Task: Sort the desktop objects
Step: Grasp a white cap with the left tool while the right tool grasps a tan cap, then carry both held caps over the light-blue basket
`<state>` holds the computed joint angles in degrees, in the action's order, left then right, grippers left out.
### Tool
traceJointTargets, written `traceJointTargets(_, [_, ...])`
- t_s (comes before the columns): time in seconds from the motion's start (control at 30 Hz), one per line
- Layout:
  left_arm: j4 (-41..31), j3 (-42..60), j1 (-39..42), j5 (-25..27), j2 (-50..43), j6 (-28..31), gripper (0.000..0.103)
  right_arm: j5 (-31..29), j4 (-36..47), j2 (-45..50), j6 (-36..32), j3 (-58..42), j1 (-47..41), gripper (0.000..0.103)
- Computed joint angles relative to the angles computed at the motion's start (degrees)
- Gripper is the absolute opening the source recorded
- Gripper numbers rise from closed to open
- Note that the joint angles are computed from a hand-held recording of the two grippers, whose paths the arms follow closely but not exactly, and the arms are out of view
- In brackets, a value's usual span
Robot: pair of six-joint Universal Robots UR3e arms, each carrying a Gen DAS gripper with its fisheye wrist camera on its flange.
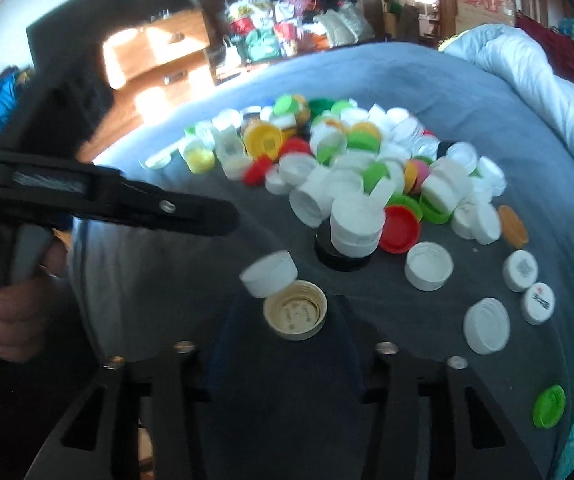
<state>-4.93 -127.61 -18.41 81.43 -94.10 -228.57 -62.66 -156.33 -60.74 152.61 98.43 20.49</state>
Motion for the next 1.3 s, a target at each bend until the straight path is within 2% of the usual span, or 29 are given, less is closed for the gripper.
traceJointTargets(0.23, [-7.9, 7.0, -7.6, 9.1, -1.6, 6.2, 0.029, -1.4, -0.8, -10.7, 1.4, 12.0, -4.7, 0.035])
traceJointTargets(0.37, [-11.7, 16.9, -14.9, 16.9, -9.0, 10.6, 0.038, 0.3, -0.2, -17.8, 2.8, 20.7, -10.3, 0.035])
traceJointTargets(0.43, [-15.4, 22.3, -17.8, 20.3, -13.1, 12.7, 0.038, 0.5, 0.1, -19.3, 3.4, 22.6, -11.6, 0.035])
traceJointTargets(0.57, [-17.6, 27.1, -19.9, 23.7, -17.4, 14.1, 0.038, 1.2, 0.3, -20.2, 3.4, 24.1, -12.5, 0.035])
traceJointTargets(0.73, [-18.0, 29.1, -19.6, 25.3, -19.5, 13.8, 0.038, 1.9, 0.3, -19.5, 3.9, 22.8, -12.2, 0.035])
traceJointTargets(0.77, [-18.7, 29.6, -19.6, 25.4, -19.7, 13.5, 0.036, 2.0, 0.2, -19.7, 4.1, 22.8, -12.2, 0.035])
traceJointTargets(0.8, [-20.1, 30.4, -19.9, 26.5, -19.7, 12.8, 0.028, 1.8, 0.0, -20.0, 4.4, 22.7, -12.2, 0.035])
traceJointTargets(0.83, [-21.1, 30.8, -19.9, 26.6, -19.6, 12.5, 0.025, 1.6, -0.1, -20.1, 5.0, 22.6, -12.0, 0.035])
traceJointTargets(0.93, [-23.2, 31.3, -20.2, 27.5, -18.5, 10.4, 0.025, 1.3, 0.2, -21.7, 6.0, 22.7, -12.1, 0.035])
traceJointTargets(1.07, [-31.0, 37.0, -22.1, 31.8, -17.4, 8.1, 0.025, 0.5, 2.0, -25.6, 7.4, 22.4, -12.8, 0.035])
traceJointTargets(1.17, [-41.7, 46.5, -24.4, 37.1, -18.8, 6.6, 0.025, 0.3, 4.3, -29.6, 8.5, 21.9, -14.1, 0.035])
traceJointTargets(1.3, [-53.6, 59.1, -26.6, 41.2, -22.1, 4.8, 0.025, -0.2, 7.7, -35.1, 9.7, 20.3, -16.2, 0.035])
